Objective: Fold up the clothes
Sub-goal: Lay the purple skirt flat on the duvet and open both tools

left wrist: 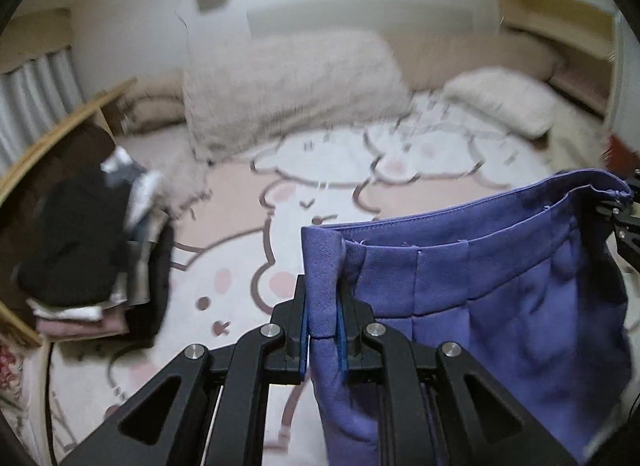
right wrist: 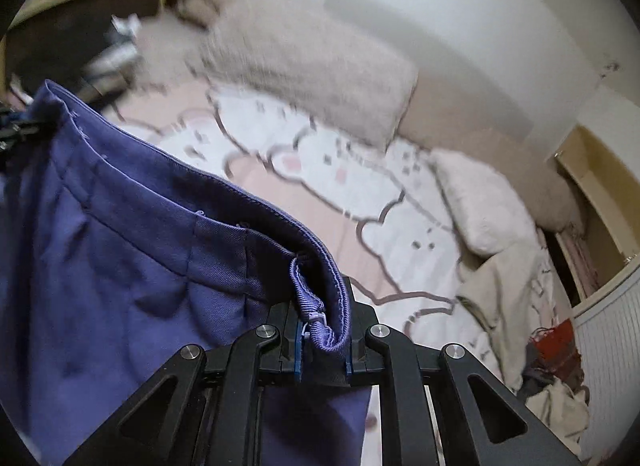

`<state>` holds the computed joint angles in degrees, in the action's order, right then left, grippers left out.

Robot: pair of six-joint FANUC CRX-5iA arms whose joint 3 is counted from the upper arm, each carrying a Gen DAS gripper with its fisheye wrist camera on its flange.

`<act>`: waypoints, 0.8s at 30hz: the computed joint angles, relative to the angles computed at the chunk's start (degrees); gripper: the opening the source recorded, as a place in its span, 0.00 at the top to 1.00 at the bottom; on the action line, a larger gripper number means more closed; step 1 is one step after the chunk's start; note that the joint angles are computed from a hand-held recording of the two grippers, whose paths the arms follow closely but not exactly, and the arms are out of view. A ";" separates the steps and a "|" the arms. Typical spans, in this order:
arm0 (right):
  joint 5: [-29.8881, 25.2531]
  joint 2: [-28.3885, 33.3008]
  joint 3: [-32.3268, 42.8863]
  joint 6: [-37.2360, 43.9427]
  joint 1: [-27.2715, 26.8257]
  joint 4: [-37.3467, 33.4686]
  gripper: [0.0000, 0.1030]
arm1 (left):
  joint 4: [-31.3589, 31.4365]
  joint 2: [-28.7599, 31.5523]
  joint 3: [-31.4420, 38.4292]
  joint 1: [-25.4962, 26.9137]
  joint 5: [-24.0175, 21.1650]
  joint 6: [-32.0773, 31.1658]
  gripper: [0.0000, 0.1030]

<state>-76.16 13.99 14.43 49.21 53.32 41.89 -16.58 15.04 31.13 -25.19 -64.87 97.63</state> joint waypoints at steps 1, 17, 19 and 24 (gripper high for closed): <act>0.48 2.37 1.27 0.87 -1.62 -0.69 0.86 | -0.37 3.10 2.38 0.16 -0.77 -0.38 0.87; 9.13 7.27 0.87 -8.05 -10.37 -7.61 0.22 | 3.25 7.88 -0.35 3.32 -0.02 -3.40 0.32; 11.08 1.67 -3.57 -10.94 -10.55 -9.21 0.22 | 6.81 1.62 -7.94 5.23 2.75 -5.92 0.32; 8.36 -13.95 -16.28 -11.85 -7.67 -13.16 0.22 | 16.13 -11.83 -22.65 9.05 2.60 -12.75 0.31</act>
<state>-67.81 0.04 -1.85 37.36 45.66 28.73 -0.45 3.21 8.48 -16.14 -62.27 84.88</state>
